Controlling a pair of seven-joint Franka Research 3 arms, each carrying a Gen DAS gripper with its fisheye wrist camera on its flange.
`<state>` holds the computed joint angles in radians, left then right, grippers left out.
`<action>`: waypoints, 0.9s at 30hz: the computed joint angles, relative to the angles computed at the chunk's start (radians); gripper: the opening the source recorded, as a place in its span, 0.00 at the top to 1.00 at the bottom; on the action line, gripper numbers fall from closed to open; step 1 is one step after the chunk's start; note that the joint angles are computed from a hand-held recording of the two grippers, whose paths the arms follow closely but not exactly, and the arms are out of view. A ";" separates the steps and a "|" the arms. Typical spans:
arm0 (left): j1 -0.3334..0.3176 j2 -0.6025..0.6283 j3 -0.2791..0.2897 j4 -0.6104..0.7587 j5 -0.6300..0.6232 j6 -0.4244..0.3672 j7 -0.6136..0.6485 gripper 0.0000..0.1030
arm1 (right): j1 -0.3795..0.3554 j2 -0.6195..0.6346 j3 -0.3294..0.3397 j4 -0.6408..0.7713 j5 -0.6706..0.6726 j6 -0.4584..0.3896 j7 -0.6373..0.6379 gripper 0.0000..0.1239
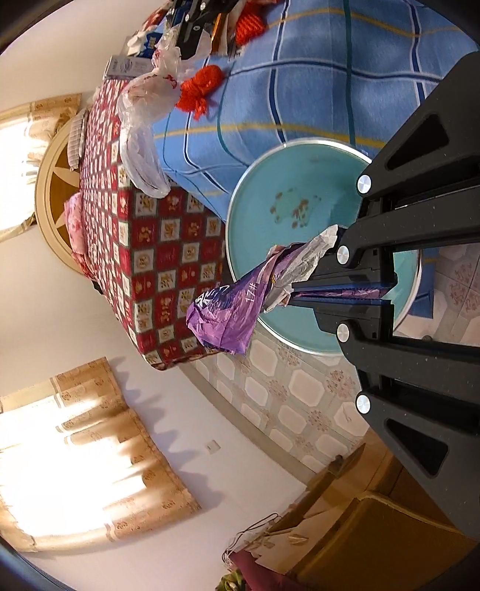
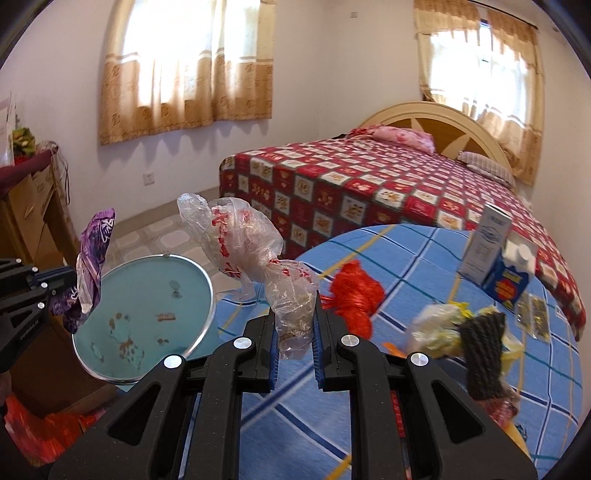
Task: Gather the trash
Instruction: 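Carry the purple wrapper and clear bag over the teal bin with both grippers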
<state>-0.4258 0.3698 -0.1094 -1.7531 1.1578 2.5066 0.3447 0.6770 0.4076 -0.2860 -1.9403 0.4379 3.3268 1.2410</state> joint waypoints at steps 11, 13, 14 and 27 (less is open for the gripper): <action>0.020 0.000 0.003 -0.017 -0.029 -0.017 0.027 0.98 | 0.038 0.092 -0.031 0.113 -0.092 -0.077 0.067 0.88; 0.021 0.003 0.003 -0.016 -0.032 -0.018 0.031 0.98 | 0.034 0.100 -0.027 0.121 -0.117 -0.084 0.084 0.88; 0.020 0.005 0.004 -0.015 -0.033 -0.021 0.031 0.98 | 0.035 0.107 -0.027 0.131 -0.130 -0.091 0.092 0.88; 0.024 0.003 0.006 -0.022 -0.037 -0.017 0.033 0.98 | 0.028 0.125 -0.015 0.149 -0.240 -0.113 0.172 0.88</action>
